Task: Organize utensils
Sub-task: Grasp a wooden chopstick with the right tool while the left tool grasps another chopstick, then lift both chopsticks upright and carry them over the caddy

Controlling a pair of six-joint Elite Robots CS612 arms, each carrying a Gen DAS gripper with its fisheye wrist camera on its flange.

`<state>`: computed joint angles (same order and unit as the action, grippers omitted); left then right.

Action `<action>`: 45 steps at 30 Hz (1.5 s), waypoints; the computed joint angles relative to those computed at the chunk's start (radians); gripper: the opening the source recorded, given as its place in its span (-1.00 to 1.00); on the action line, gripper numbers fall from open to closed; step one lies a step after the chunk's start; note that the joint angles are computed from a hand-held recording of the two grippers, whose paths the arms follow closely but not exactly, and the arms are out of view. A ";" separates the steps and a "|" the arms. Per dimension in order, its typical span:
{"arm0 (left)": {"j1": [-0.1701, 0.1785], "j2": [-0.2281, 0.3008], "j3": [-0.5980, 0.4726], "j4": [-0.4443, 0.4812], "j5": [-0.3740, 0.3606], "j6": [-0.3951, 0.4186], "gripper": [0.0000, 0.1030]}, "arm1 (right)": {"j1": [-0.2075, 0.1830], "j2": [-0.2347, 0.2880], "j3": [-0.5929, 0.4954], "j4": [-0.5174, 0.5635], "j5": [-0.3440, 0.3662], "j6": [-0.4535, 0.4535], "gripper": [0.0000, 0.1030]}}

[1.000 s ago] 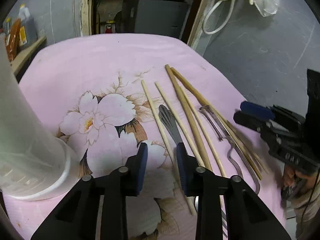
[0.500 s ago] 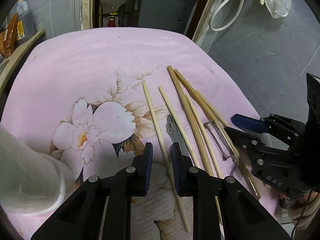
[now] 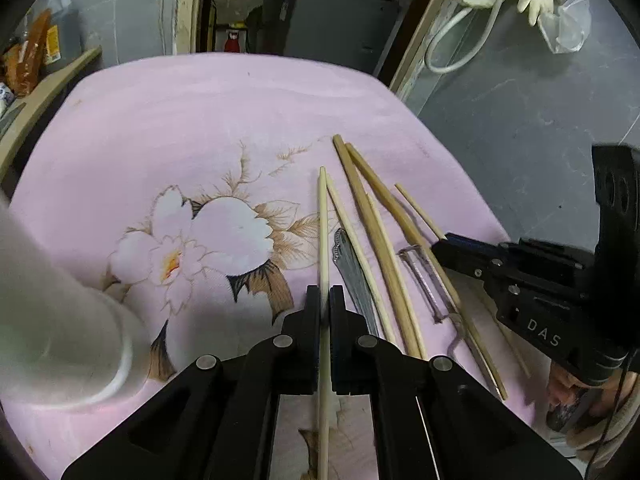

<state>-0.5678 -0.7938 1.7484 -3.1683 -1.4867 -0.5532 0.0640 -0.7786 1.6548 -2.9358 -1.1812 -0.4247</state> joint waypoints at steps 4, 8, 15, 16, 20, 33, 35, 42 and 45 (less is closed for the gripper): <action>-0.021 -0.019 0.060 -0.142 0.059 0.009 -0.96 | -0.021 -0.017 0.066 -0.151 0.088 0.040 -0.94; -0.053 -0.027 0.118 -0.342 0.178 0.041 -0.96 | -0.041 -0.025 0.143 -0.419 0.195 0.101 -0.94; -0.094 -0.034 0.196 -0.669 0.377 0.086 -0.96 | -0.043 0.004 0.179 -0.885 0.319 0.261 -0.94; -0.101 -0.035 0.201 -0.713 0.412 0.107 -0.96 | -0.035 0.009 0.171 -0.923 0.322 0.279 -0.94; -0.117 -0.037 0.221 -0.863 0.500 0.178 -0.96 | -0.016 0.031 0.139 -1.084 0.362 0.355 -0.94; -0.024 -0.092 0.286 -1.068 0.572 0.165 -0.96 | 0.091 0.128 -0.094 -1.336 0.426 0.764 -0.94; -0.008 -0.089 0.292 -1.100 0.591 0.146 -0.96 | 0.108 0.143 -0.125 -1.340 0.413 0.792 -0.94; 0.021 -0.055 0.281 -1.196 0.673 0.131 -0.96 | 0.148 0.183 -0.183 -1.355 0.338 0.817 -0.94; 0.018 -0.032 0.265 -1.227 0.723 0.156 -0.96 | 0.155 0.202 -0.195 -1.349 0.300 0.807 -0.94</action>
<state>-0.5497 -0.8260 2.0133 -4.3954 -0.7636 -0.3976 0.2195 -0.5766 1.4596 -4.2848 -0.8807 0.3823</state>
